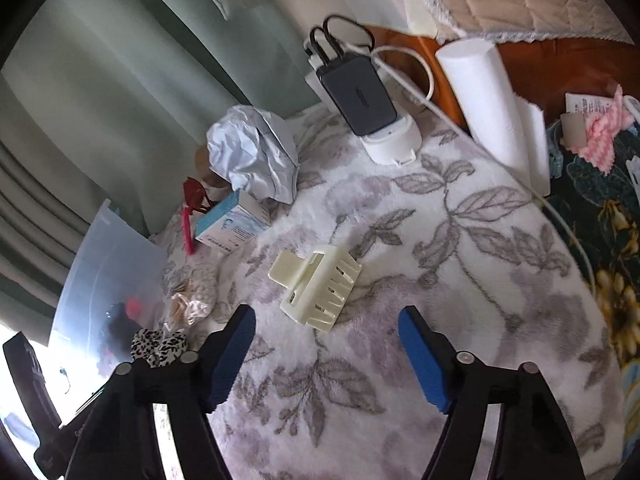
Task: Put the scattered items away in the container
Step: 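Grasp the leopard-print scrunchie with the left gripper while the right approaches the cream clip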
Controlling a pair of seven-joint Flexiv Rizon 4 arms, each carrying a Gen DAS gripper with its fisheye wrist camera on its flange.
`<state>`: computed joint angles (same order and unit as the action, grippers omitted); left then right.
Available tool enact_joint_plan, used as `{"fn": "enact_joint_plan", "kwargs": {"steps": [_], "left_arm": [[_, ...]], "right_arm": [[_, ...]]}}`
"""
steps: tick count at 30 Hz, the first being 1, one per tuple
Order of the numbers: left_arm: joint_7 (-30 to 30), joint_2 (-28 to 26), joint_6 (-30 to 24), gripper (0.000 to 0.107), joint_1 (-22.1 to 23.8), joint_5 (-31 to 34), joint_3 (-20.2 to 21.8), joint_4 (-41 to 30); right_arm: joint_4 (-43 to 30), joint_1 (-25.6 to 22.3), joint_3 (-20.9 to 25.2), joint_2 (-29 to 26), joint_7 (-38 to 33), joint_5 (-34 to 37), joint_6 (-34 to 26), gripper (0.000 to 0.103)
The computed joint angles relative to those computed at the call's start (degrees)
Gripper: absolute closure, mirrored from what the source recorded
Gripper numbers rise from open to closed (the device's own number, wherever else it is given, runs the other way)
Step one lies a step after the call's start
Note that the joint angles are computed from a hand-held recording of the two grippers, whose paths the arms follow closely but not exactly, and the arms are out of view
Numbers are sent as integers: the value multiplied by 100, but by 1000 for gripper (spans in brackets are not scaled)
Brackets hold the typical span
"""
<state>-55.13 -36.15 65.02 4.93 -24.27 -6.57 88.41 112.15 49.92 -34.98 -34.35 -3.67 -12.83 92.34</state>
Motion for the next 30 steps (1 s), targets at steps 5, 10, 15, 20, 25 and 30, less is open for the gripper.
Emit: {"fn": "enact_joint_plan", "kwargs": {"steps": [5,10,15,20,25,30], "left_arm": [[-130,-180,-112,33,-29,83,83,-189],[-273,-351,-299,33,-77,219,151,-419],[-298,-502,-441,33,-74,266,116,-607],[-321,-620,-550,33,-71,281,93,-764],[-222,-662,-571,35,6,176,-20,-799],[-63,-635,-659,55,90,-17,-144,-772]], "right_arm": [[-402,-490,490,-162,-117,-103,-138,32],[-722,-793,703,-290,-87,-399,-432,33],[-960,-989,823,-360,30,-823,-767,34],[-1046,-1054,886,-344,174,-1328,-1116,40],[-998,-1151,949,-289,462,-1703,-1148,40],[-912,-1281,1058,-193,757,-2041,-1107,40]]}}
